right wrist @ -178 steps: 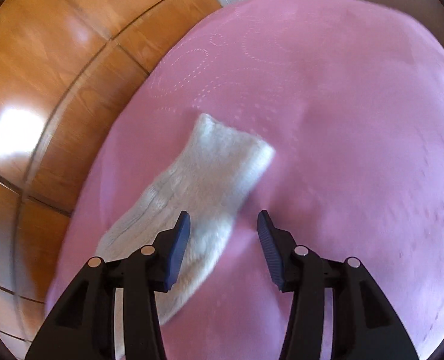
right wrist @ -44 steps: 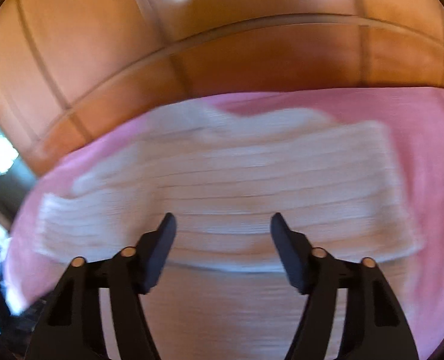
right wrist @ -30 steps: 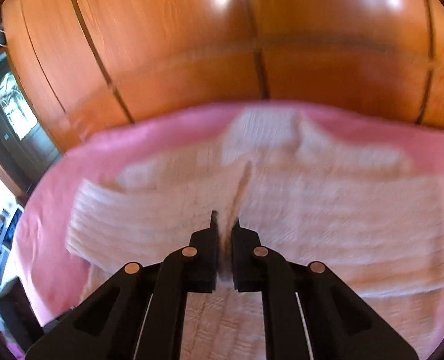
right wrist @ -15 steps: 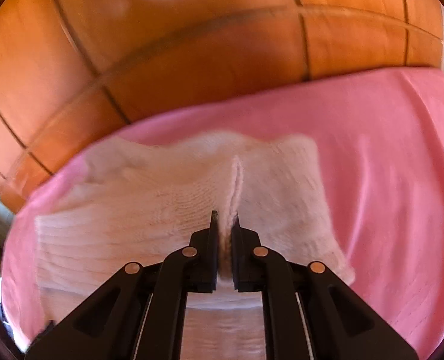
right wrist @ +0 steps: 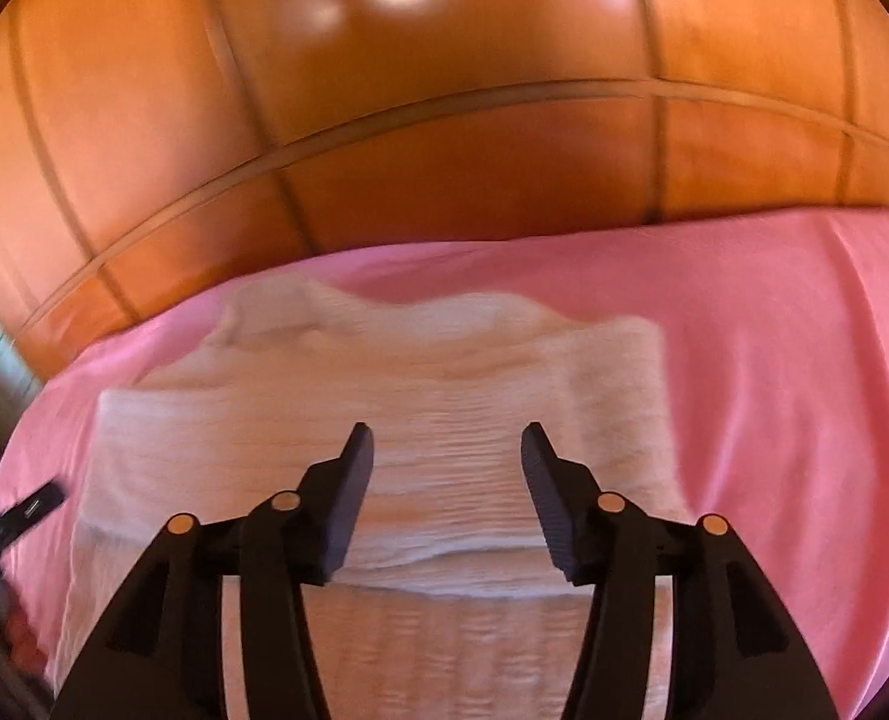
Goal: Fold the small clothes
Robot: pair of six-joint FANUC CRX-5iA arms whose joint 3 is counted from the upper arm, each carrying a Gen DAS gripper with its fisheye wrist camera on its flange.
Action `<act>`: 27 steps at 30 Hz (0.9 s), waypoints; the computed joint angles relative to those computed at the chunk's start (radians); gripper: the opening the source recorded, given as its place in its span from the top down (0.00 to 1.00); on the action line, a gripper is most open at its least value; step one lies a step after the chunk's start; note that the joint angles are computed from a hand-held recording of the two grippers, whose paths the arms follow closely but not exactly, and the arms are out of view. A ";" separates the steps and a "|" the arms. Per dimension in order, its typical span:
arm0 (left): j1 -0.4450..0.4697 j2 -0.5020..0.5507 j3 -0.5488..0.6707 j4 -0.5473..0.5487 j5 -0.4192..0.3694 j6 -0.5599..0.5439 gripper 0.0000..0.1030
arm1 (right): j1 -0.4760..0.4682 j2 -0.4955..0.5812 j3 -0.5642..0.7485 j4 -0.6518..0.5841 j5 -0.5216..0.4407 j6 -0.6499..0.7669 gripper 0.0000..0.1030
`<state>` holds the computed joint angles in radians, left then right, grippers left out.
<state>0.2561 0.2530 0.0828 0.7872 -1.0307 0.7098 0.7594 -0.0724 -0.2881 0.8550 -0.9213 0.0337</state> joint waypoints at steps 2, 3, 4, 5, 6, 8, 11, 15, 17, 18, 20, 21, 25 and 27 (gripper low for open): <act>-0.024 0.065 0.085 -0.113 -0.010 0.100 0.58 | -0.003 0.043 0.035 -0.032 -0.027 0.054 0.36; -0.030 0.093 0.121 -0.156 -0.025 0.141 0.58 | -0.010 0.063 0.050 -0.073 -0.033 0.083 0.36; -0.032 0.123 0.133 -0.164 -0.022 0.151 0.58 | -0.020 0.082 0.064 -0.115 -0.036 0.107 0.34; -0.031 0.117 0.106 -0.134 0.010 0.110 0.58 | -0.026 0.097 0.048 -0.105 -0.023 0.095 0.31; -0.032 0.116 0.105 -0.138 0.013 0.110 0.58 | -0.017 0.090 0.006 -0.042 -0.013 0.047 0.30; -0.035 0.109 0.108 -0.159 0.015 0.122 0.58 | 0.002 0.112 0.024 -0.028 -0.058 0.050 0.28; -0.024 0.109 0.120 -0.157 -0.022 0.128 0.58 | 0.005 0.105 0.021 -0.028 -0.055 0.046 0.27; 0.033 0.067 0.084 -0.124 -0.085 0.078 0.58 | 0.035 0.031 -0.024 -0.047 -0.050 0.048 0.23; 0.067 0.041 0.052 -0.105 -0.113 0.033 0.58 | 0.068 -0.024 -0.068 -0.053 -0.069 0.047 0.22; 0.098 0.022 0.027 -0.098 -0.134 0.010 0.58 | 0.082 -0.043 -0.082 -0.058 -0.079 0.048 0.22; 0.155 -0.001 -0.007 -0.083 -0.197 -0.029 0.58 | 0.129 -0.106 -0.124 -0.087 -0.125 0.041 0.22; 0.177 -0.010 -0.020 -0.080 -0.221 -0.040 0.58 | 0.150 -0.138 -0.145 -0.107 -0.138 0.035 0.22; 0.287 -0.027 -0.071 -0.029 -0.395 -0.089 0.58 | 0.233 -0.253 -0.211 -0.216 -0.170 0.009 0.22; 0.338 -0.039 -0.107 -0.002 -0.486 -0.116 0.58 | 0.281 -0.317 -0.250 -0.249 -0.164 -0.031 0.22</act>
<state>0.5939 0.2139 -0.0240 0.7856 -1.5168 0.5936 1.0405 -0.3891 -0.5380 0.6060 -1.0853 0.0023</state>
